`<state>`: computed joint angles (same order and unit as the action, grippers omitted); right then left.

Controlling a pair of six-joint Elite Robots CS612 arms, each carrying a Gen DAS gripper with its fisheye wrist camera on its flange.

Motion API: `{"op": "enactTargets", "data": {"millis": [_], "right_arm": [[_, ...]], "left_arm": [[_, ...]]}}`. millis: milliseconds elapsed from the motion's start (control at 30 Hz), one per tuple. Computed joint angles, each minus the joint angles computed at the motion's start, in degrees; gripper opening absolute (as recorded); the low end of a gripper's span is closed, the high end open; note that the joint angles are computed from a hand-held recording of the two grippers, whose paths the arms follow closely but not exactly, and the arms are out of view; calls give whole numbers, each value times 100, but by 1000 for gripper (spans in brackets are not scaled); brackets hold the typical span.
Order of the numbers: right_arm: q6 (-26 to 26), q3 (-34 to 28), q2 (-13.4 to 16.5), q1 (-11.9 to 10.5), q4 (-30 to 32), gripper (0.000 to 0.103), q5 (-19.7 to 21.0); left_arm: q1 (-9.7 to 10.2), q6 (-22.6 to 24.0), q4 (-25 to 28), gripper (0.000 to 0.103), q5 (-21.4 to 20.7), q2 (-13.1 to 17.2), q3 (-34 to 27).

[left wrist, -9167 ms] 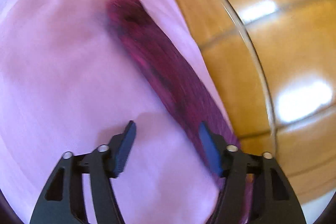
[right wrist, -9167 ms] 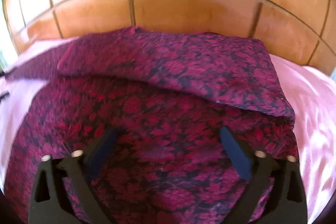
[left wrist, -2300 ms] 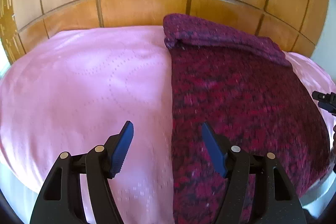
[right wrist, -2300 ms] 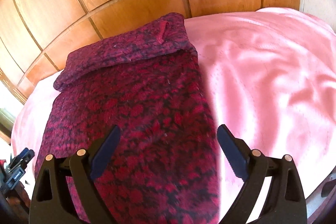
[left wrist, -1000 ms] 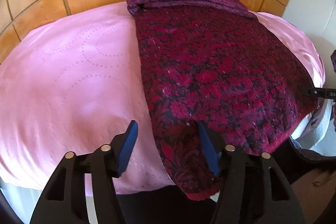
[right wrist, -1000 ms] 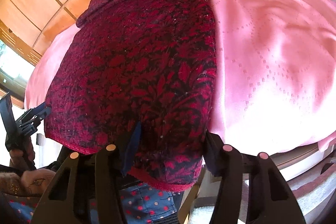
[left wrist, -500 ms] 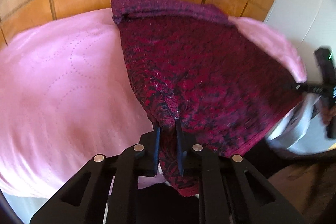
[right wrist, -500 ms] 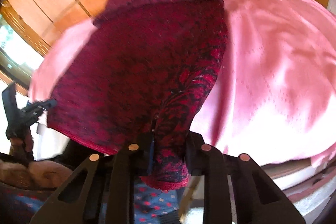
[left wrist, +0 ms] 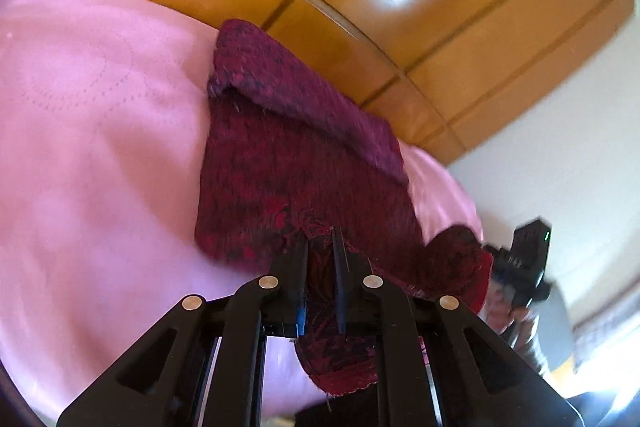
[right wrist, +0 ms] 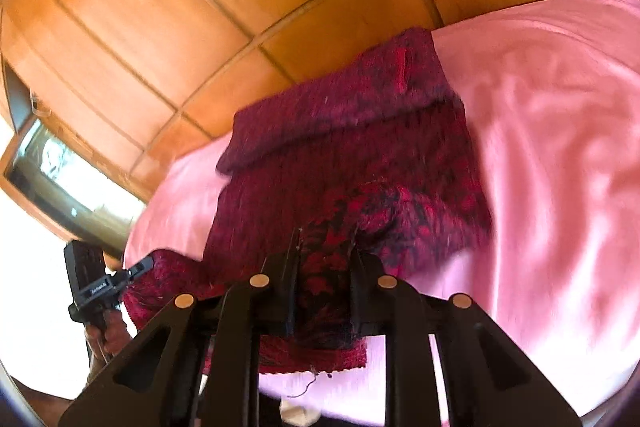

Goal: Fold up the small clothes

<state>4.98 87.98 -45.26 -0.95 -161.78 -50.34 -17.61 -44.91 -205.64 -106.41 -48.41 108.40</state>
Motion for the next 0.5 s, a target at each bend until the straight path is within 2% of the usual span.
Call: {"op": "enactTargets", "data": {"millis": [67,233,300,367,400,433,467,500], "right_arm": [[253,-349,220,40,12,17,-146],[661,-1149,680,113,612,17,-529],[837,-1396,836,117,824,17,-605],[954,-1597,962,121,1000,20,-661],[1009,-1647,1001,110,1034,23,-594],[1070,-1688,1045,87,1018,31,-452],[1127,-1690,1069,57,922,43,-266],[1174,-1671,1071,24,818,49,-107]], "left_arm": [[71,-147,175,9,20,104,-247],[205,-443,883,10,-41,385,-936],[242,-603,1284,13,15,458,-1161],[338,-933,1360,19,-195,574,-1325],[355,-1062,1328,25,-150,593,-1345],[351,-1078,1315,37,-28,571,-1322],[341,-1061,1243,45,213,529,-1260],[362,-1088,1128,61,329,515,-1214]]}}
